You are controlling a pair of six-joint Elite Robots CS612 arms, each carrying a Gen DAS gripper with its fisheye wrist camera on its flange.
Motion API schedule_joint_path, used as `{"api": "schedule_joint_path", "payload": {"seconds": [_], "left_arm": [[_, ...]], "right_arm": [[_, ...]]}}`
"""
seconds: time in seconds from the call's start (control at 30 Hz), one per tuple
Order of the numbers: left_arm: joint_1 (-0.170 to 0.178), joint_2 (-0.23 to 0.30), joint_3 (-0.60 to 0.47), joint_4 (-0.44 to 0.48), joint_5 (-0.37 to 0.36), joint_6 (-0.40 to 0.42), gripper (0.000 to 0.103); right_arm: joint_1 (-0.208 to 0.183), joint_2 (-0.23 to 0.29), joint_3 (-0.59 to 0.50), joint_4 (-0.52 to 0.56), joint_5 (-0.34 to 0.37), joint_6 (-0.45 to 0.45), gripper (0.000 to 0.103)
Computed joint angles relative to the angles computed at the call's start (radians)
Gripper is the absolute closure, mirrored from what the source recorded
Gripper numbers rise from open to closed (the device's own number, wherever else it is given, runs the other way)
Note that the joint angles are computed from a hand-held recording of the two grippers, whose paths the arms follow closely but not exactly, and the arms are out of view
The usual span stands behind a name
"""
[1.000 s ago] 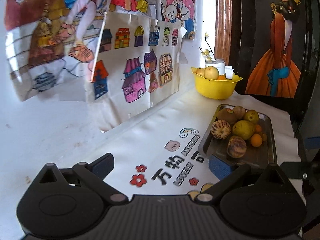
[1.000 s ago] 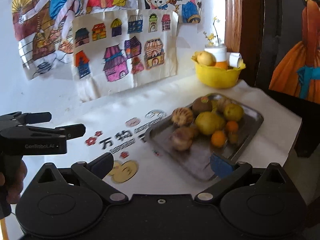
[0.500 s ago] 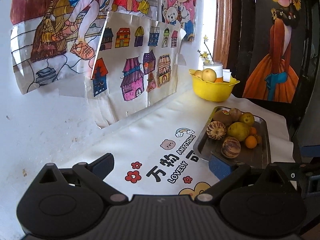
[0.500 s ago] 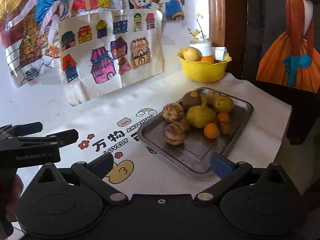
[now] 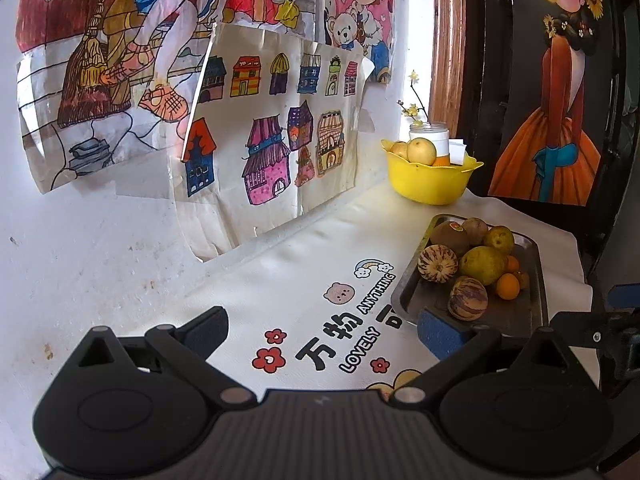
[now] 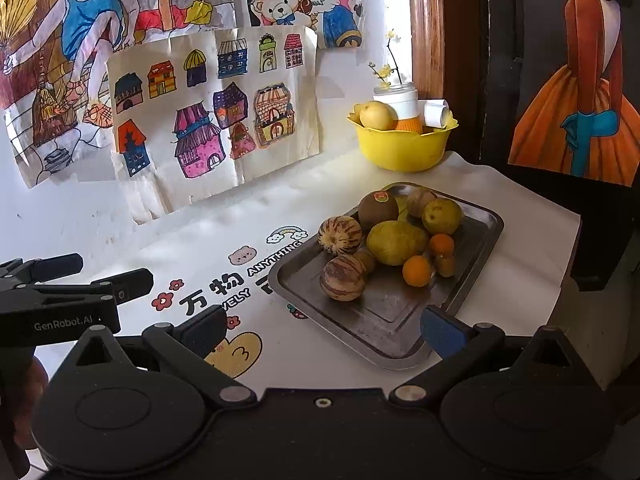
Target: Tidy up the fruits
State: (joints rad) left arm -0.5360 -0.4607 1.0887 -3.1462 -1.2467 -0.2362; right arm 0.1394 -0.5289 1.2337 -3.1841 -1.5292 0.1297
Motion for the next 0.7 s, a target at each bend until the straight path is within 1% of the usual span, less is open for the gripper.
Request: {"api": "schedule_joint_path", "payload": {"seconds": [0.7], "left_arm": [[0.002,0.005,-0.009,0.004,-0.004,0.006,0.001]], "right_arm": [[-0.001,0.002,-0.007,0.004,0.001,-0.001,0.001]]}}
